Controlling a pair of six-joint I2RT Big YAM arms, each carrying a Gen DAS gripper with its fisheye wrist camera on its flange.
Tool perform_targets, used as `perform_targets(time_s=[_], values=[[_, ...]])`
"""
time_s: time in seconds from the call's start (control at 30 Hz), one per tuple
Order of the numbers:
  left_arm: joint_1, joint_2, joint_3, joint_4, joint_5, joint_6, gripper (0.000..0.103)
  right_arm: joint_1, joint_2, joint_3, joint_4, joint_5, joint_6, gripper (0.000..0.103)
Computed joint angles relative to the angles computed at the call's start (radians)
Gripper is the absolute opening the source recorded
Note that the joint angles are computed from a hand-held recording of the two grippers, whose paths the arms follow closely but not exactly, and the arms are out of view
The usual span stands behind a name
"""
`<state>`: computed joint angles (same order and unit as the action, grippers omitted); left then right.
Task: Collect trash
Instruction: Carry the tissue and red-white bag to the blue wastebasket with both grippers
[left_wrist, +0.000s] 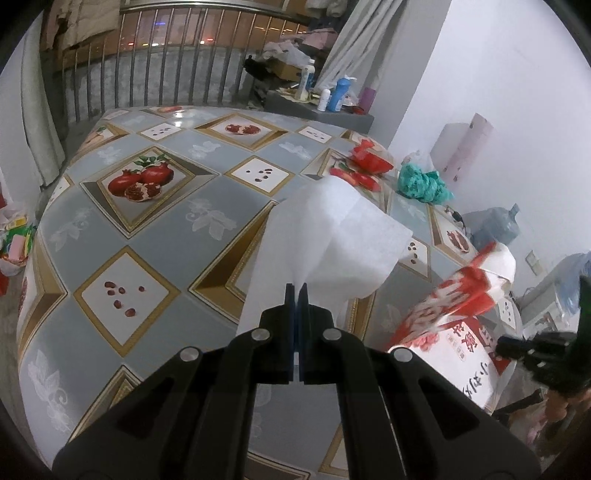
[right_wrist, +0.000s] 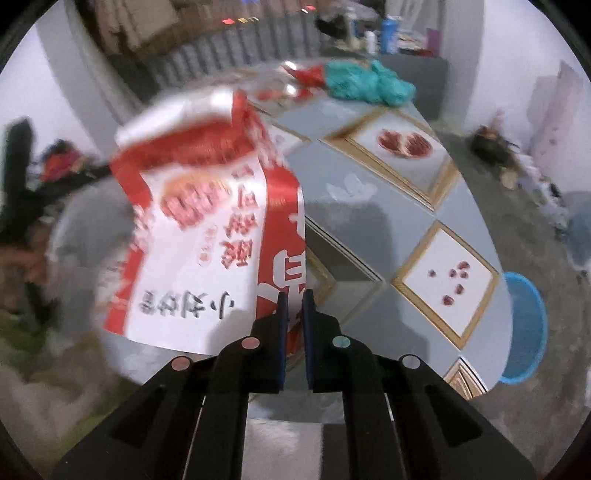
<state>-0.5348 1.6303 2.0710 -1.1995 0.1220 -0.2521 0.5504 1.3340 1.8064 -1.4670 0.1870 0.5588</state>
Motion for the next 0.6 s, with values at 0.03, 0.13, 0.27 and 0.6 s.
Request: perform_targets(time_s=[0.03, 0.13, 0.27, 0.6], values=[[-0.001, 0.0, 0.001, -0.001, 0.0, 0.002, 0.0, -0.003, -0.003, 0.006, 0.014, 0.017, -0.018, 0.023], [-0.001, 0.001, -0.001, -0.001, -0.003, 0.004, 0.0, -0.021, 0.01, 0.025, 0.082, 0.054, -0.118, 0.043], [0.001, 0.005, 0.005, -0.013, -0.005, 0.005, 0.0, -0.07, 0.063, 0.057, 0.149, -0.029, -0.288, 0.053], [0.019, 0.011, 0.006, -0.024, -0.026, 0.014, 0.0, -0.185, 0.177, 0.106, 0.166, -0.334, -0.414, 0.054]])
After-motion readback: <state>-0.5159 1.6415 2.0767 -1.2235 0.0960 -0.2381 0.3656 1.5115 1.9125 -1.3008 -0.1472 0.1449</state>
